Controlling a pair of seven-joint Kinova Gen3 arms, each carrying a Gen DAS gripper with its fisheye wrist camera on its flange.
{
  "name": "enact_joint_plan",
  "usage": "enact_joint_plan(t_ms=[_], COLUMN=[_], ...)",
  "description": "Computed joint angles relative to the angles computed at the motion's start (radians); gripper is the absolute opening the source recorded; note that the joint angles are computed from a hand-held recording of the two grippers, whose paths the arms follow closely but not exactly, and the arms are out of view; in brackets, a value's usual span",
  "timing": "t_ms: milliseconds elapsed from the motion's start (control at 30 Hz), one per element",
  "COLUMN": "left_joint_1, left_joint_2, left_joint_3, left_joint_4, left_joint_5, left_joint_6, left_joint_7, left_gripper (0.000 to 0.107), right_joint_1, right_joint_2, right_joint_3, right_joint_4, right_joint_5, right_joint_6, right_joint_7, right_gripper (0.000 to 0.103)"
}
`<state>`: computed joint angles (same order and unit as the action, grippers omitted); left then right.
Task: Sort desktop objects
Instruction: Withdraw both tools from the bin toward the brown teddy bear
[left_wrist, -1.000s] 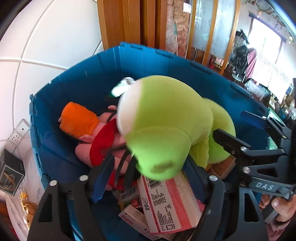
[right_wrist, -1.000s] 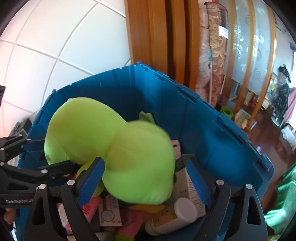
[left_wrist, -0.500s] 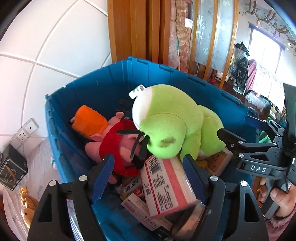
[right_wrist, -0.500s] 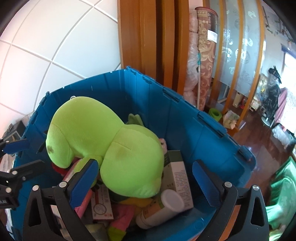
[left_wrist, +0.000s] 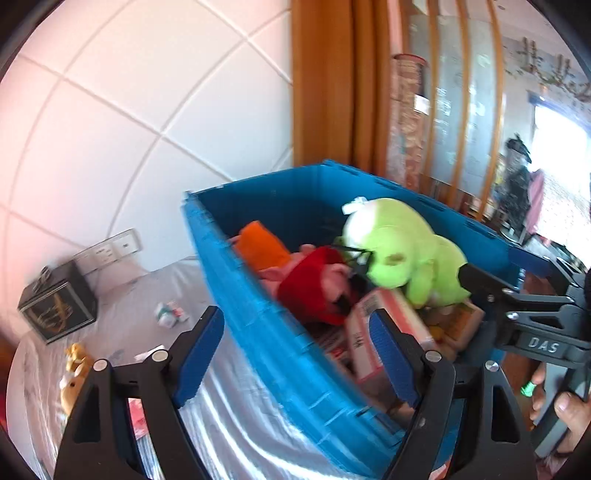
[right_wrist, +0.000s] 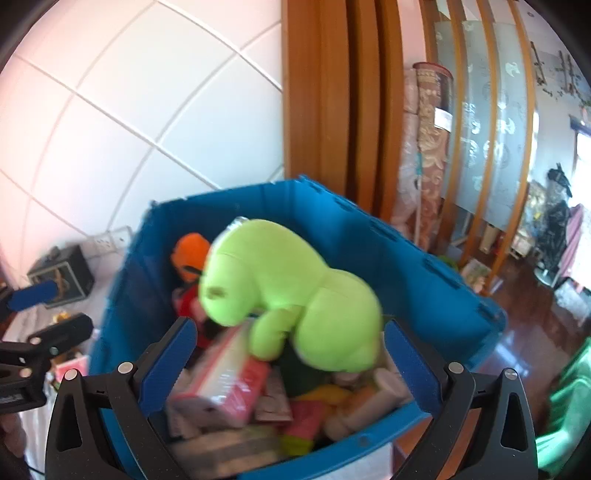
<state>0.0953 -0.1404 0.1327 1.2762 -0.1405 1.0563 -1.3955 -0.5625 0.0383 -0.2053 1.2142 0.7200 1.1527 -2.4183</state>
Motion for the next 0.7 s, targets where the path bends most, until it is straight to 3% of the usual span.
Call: enact_joint_plan(t_ms=[333, 567, 700], left_joint_1=[-0.121, -0.212, -0.26], left_joint_2=[-0.14, -0.191, -0.2], left_joint_3=[-0.033, -0.128, -0.213], left_joint_4=[0.167, 0.228, 0.269], left_joint_5=[-0.097, -0.07, -0.04], left_joint_6=[-0.066, -0.08, -0.081], left_joint_7=[0.076, 0.027, -0.026], left_gripper=[0.081, 0.081, 0.081], right_joint_1=[-0.127, -0.256, -0.295], right_joint_2=[0.064, 0.161, 0.25], right_joint_3=[-0.032, 0.003, 0.018], right_joint_4=[-0.05, -0.152, -0.253], right_joint_5=[0.051, 0.08, 0.016], right_joint_6=[-0.093, -0.148, -0.166], right_joint_7=[-0.046, -0.003, 0.092], right_gripper=[0.103, 0.103, 0.103])
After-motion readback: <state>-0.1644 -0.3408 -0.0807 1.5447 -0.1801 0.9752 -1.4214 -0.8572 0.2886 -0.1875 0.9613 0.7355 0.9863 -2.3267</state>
